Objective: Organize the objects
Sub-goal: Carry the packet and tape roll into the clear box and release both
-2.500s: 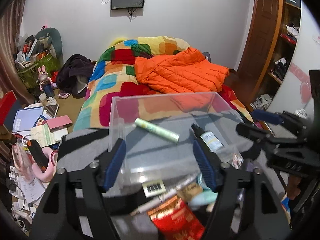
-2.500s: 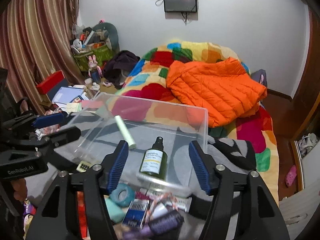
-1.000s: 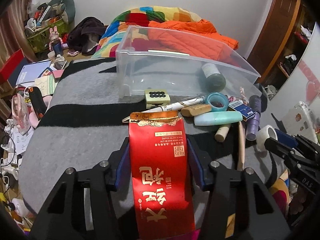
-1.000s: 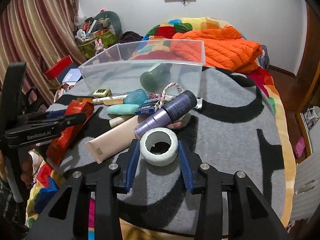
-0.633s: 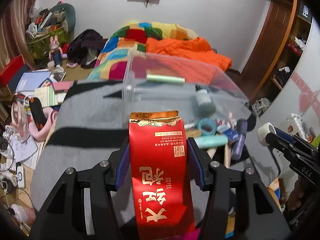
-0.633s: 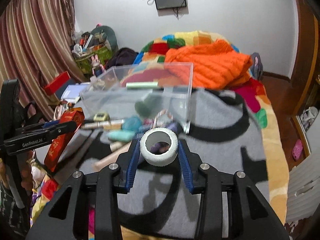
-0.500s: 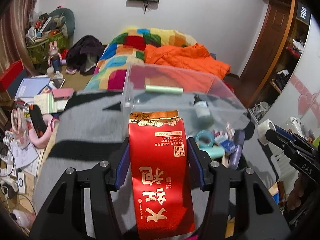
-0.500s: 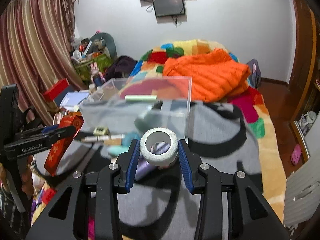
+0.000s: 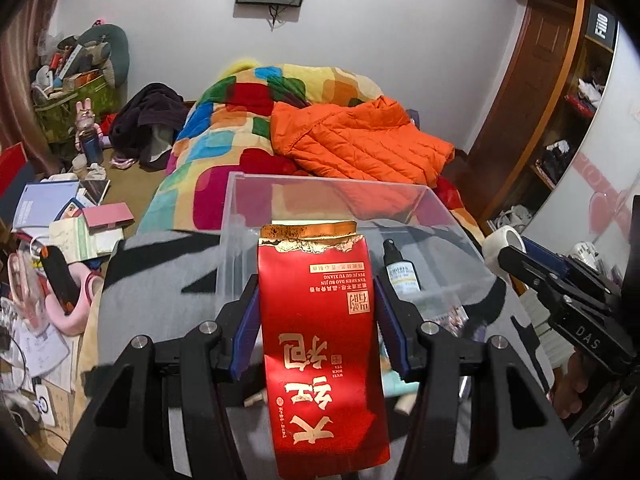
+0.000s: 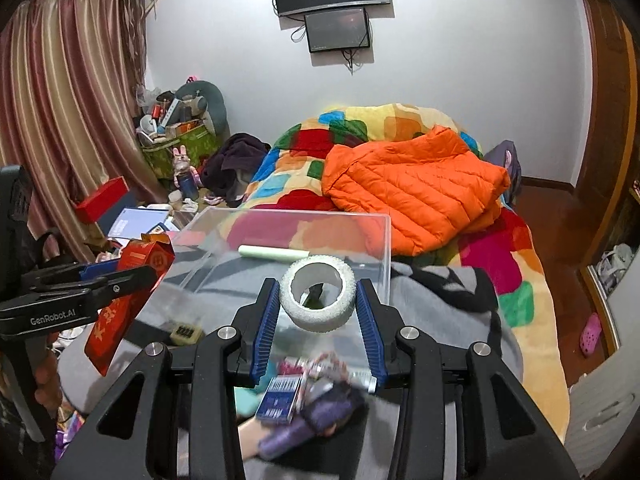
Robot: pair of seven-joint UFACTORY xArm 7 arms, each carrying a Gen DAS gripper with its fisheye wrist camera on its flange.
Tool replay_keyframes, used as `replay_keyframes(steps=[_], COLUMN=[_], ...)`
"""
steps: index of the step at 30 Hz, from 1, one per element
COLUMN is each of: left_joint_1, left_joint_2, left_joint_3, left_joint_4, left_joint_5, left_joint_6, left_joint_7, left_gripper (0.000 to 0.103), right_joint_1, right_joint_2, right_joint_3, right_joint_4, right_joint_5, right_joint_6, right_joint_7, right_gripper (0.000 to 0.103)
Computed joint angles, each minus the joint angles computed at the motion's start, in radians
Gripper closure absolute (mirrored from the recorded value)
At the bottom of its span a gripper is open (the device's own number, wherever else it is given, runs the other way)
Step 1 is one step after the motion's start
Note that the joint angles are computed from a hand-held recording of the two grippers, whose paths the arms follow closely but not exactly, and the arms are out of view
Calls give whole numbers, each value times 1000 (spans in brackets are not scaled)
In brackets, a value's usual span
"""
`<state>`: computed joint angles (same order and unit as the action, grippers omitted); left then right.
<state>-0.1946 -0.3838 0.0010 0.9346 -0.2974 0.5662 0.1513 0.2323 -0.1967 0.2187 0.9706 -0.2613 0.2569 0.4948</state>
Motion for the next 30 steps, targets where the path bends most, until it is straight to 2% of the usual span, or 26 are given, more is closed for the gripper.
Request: replay_keyframes(steps=[3, 10, 14, 18, 23, 30], left_joint_1=[-12, 18, 23, 29, 33, 35], left_joint_2=[61, 202, 304, 386, 432, 365], left_joint_3=[11, -37, -52, -74, -82, -83], left_joint_4=[61, 196, 297, 369, 413, 360], left_joint_5=[-18, 56, 69, 151, 160, 132], left_joint_6=[21, 68, 129, 151, 180, 143], left_joint_7=[32, 21, 45, 0, 6, 47], left_gripper=[49, 49, 49, 50, 50, 50], right_joint_1=[-6, 40, 70, 89, 99, 109], right_joint_2=[56, 183, 229, 260, 277, 263], right_joint_3=[1, -37, -51, -64, -74, -74], right_joint_4=[55, 197, 258, 290, 305, 289], right_joint_5=[-25, -27, -64, -53, -24, -28], right_joint_6=[34, 163, 234, 268, 284, 272], right_joint_7=[2, -54, -69, -96, -121, -130], right_gripper=[67, 67, 67, 67, 67, 66])
